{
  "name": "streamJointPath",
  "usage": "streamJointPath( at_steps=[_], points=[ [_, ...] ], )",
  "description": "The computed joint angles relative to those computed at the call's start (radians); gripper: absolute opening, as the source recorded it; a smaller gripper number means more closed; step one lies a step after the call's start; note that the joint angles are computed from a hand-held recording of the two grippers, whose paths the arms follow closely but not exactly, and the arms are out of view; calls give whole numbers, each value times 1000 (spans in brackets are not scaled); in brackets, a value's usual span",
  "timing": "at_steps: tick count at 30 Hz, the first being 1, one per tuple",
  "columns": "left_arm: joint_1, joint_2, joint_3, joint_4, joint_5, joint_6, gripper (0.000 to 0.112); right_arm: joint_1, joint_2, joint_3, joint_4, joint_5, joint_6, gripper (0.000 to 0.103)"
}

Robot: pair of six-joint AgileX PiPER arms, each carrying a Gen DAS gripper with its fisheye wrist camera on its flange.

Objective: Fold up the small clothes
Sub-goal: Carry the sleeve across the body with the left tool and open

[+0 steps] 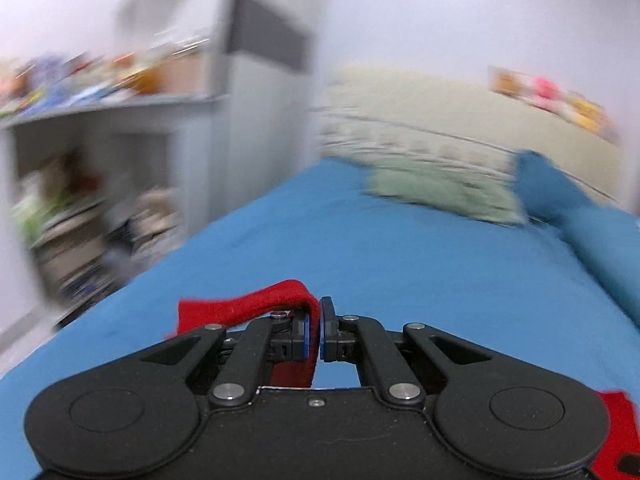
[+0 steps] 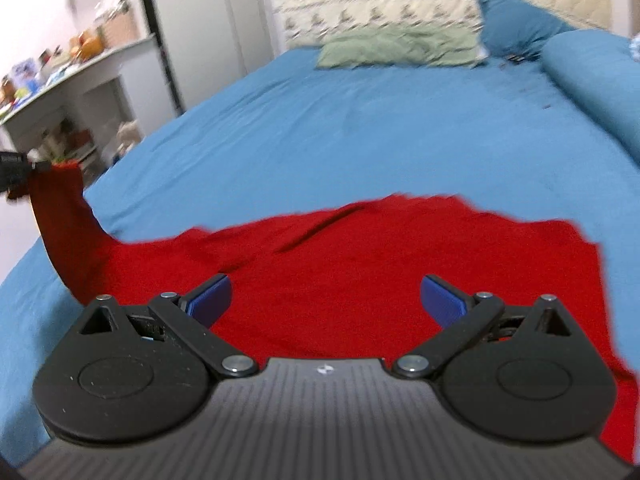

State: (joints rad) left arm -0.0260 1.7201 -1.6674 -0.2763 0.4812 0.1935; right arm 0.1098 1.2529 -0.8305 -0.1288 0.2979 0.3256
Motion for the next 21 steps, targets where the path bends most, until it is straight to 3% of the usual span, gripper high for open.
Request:
streamJointPath(
  at_steps=[4, 8, 12, 17, 18, 19, 21],
  points=[
    [-277, 36, -40, 147, 3, -113, 4, -194, -93, 8, 218, 45, -290, 103],
    [-502, 162, -54, 246, 30, -258, 4, -424, -136, 34, 488, 88, -628, 103],
    [-618, 315, -78, 278, 100, -336, 4, -627, -117, 75, 723, 157, -915, 103],
    [-667, 347, -18, 372, 46, -366, 5, -767, -68, 144, 928, 207, -1190, 103],
    [-666, 337, -7, 361, 34, -332, 11, -794, -60, 156, 978, 223, -1251, 103],
    [-662, 321, 10, 350, 28, -298, 31, -805, -49, 156, 1005, 232, -1282, 103],
    [-640, 244, 101, 296, -37, -184, 56, -812, -43, 161, 1044, 245, -1328, 103]
  ],
)
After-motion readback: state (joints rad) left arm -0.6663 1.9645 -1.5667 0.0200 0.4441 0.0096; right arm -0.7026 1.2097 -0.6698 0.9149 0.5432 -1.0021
